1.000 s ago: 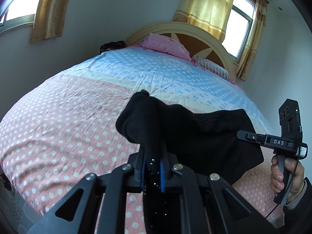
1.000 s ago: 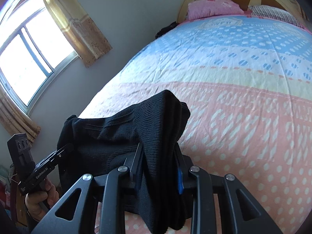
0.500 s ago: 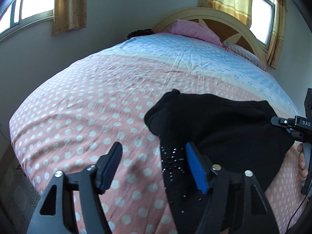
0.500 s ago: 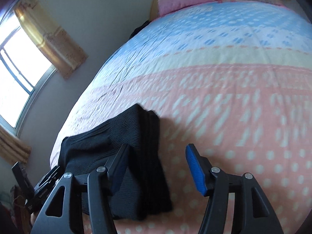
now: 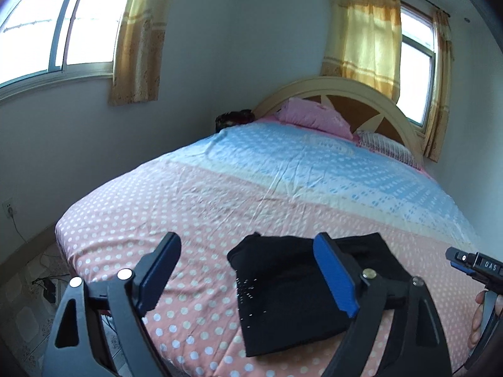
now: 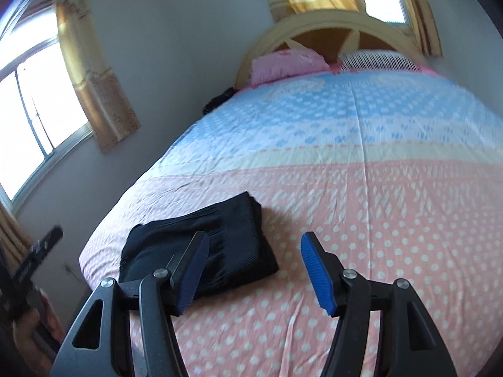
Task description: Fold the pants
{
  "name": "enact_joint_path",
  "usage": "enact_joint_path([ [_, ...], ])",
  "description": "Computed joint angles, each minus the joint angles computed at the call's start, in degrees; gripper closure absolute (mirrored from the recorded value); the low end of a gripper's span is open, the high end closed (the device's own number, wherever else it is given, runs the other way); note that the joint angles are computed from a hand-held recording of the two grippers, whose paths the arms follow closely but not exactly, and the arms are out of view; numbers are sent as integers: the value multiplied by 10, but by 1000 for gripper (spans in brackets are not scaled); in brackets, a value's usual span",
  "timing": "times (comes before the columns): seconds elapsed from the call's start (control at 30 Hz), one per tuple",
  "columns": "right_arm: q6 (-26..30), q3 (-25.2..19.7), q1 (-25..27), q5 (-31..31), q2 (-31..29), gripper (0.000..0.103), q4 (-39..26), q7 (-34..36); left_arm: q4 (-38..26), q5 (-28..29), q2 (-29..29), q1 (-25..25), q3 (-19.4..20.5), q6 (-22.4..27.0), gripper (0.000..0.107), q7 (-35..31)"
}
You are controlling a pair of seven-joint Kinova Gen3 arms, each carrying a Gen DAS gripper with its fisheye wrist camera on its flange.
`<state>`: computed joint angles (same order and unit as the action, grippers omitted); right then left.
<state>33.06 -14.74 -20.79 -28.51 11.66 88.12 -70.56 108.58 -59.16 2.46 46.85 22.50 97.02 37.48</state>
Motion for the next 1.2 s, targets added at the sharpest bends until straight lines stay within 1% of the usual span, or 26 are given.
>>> enact_joint_path([
  [0.07, -14, -10, 1, -6, -36, 40, 29, 31, -19, -21, 7, 13, 9, 25, 15, -11],
  [0.13, -30, -10, -5, -14, -68, 40, 54, 56, -31, -38, 13, 25, 13, 44, 8, -16],
  [0.17, -36, -7, -9, -19, -81, 40, 64, 66, -37, -45, 16, 31, 13, 52, 7, -18],
  [0.23, -43, 2, -17, -33, -100, 40, 77, 84, -45, -57, 21, 42, 12, 64, 5, -25],
  [0.33, -43, 15, -30, -33, -116, 40, 84, 86, -57, -66, 30, 53, 8, 72, 4, -32],
  [0.47, -46, 29, -41, -45, -126, 40, 92, 98, -60, -70, 34, 61, 0, 71, 4, -35],
  [0.63, -59, 34, -52, -29, -137, 40, 104, 86, -62, -68, 38, 66, -5, 71, 4, -32],
  [0.67, -63, 35, -54, -28, -138, 38, 106, 85, -62, -68, 38, 66, -6, 71, 4, -32],
  [0.7, -65, 36, -56, -26, -138, 34, 106, 82, -64, -68, 39, 67, -6, 71, 4, -34],
  [0.77, -74, 38, -59, -27, -142, 31, 112, 81, -67, -67, 41, 69, -7, 73, 4, -37],
  [0.87, -72, 47, -63, -53, -143, 31, 115, 107, -70, -67, 43, 70, -9, 73, 4, -42],
  [1.2, -79, 50, -66, -59, -149, 31, 125, 118, -79, -62, 49, 69, -16, 62, 4, -64],
])
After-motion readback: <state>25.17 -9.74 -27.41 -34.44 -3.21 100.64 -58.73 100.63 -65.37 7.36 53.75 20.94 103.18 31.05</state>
